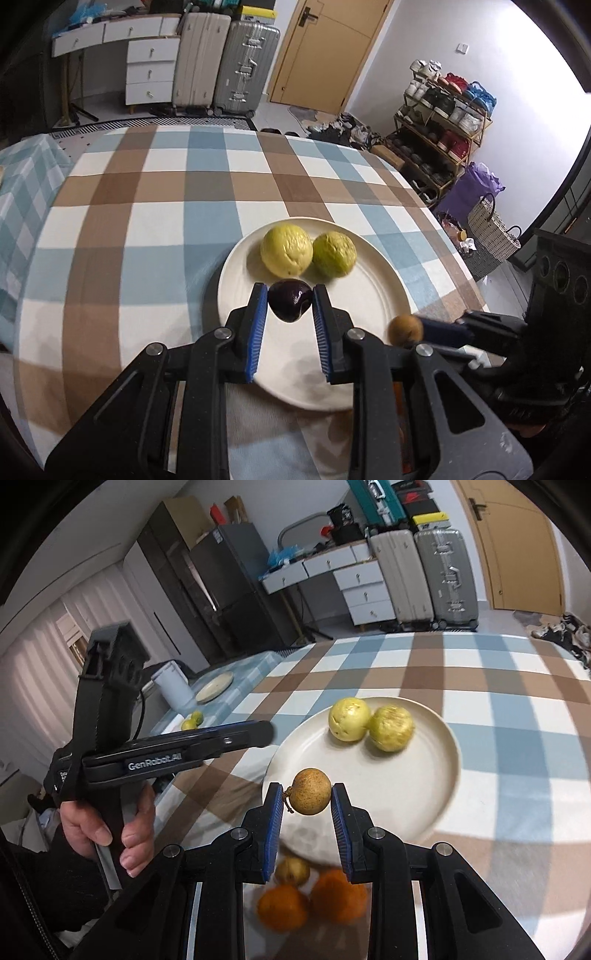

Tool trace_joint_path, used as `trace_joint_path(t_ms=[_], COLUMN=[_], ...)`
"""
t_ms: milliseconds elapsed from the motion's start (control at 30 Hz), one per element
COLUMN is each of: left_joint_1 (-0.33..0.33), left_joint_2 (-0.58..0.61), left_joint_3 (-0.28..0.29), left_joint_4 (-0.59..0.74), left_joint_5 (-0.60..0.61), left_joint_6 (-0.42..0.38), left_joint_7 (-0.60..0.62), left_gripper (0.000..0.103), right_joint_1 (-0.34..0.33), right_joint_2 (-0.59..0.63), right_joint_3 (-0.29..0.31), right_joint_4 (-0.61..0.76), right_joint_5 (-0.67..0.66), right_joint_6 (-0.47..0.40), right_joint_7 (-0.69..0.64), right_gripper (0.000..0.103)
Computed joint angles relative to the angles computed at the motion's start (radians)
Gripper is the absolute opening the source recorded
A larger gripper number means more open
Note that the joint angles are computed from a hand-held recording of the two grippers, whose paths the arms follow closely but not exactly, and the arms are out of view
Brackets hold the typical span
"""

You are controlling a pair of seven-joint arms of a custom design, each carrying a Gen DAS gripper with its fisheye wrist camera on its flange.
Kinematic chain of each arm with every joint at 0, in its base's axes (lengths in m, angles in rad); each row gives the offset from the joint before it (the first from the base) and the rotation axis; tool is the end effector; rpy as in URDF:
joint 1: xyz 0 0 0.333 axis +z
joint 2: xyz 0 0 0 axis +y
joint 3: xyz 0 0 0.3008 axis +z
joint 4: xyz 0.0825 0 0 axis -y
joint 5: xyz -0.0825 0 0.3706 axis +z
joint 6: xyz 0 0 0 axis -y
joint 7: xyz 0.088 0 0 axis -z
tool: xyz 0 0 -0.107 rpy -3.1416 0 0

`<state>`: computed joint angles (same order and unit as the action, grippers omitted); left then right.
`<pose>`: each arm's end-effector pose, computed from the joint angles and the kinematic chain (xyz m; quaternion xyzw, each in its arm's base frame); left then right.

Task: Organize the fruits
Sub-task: 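Place the plum and kiwi on the cream plate and open both tools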

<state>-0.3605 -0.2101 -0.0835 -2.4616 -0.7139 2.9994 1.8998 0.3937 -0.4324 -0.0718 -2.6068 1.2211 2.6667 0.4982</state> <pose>0.4570 -0.1663 0.4435 -0.6174 0.6877 -0.3668 0.1066 0.4055 0.1061 0.4284 -0.7494 0.4991 -0.0198 0.4347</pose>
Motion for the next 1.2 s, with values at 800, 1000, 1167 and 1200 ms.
trace_joint_path(t_ms=[800, 1000, 1167, 1200], left_joint_1=[0.183, 0.193, 0.195, 0.194], left_joint_2=[0.238, 0.231, 0.203, 0.196], left_joint_3=[-0.121, -0.121, -0.115, -0.113], left_joint_4=[0.238, 0.230, 0.211, 0.205], left_joint_5=[-0.222, -0.138, -0.182, -0.165], left_joint_6=[-0.098, -0.118, -0.128, -0.126], left_joint_7=[0.248, 0.171, 0.187, 0.168], left_gripper=[0.022, 0.024, 0.049, 0.053], right_joint_1=[-0.087, -0.084, -0.076, -0.075], right_joint_2=[0.345, 0.347, 0.313, 0.300], right_joint_3=[0.107, 0.119, 0.117, 0.115], right_joint_4=[0.281, 0.281, 0.258, 0.248], right_joint_5=[-0.069, -0.072, -0.051, -0.053], right_joint_6=[-0.116, -0.085, -0.065, -0.060], right_joint_7=[0.081, 0.110, 0.092, 0.093], right_gripper=[0.027, 0.031, 0.065, 0.066])
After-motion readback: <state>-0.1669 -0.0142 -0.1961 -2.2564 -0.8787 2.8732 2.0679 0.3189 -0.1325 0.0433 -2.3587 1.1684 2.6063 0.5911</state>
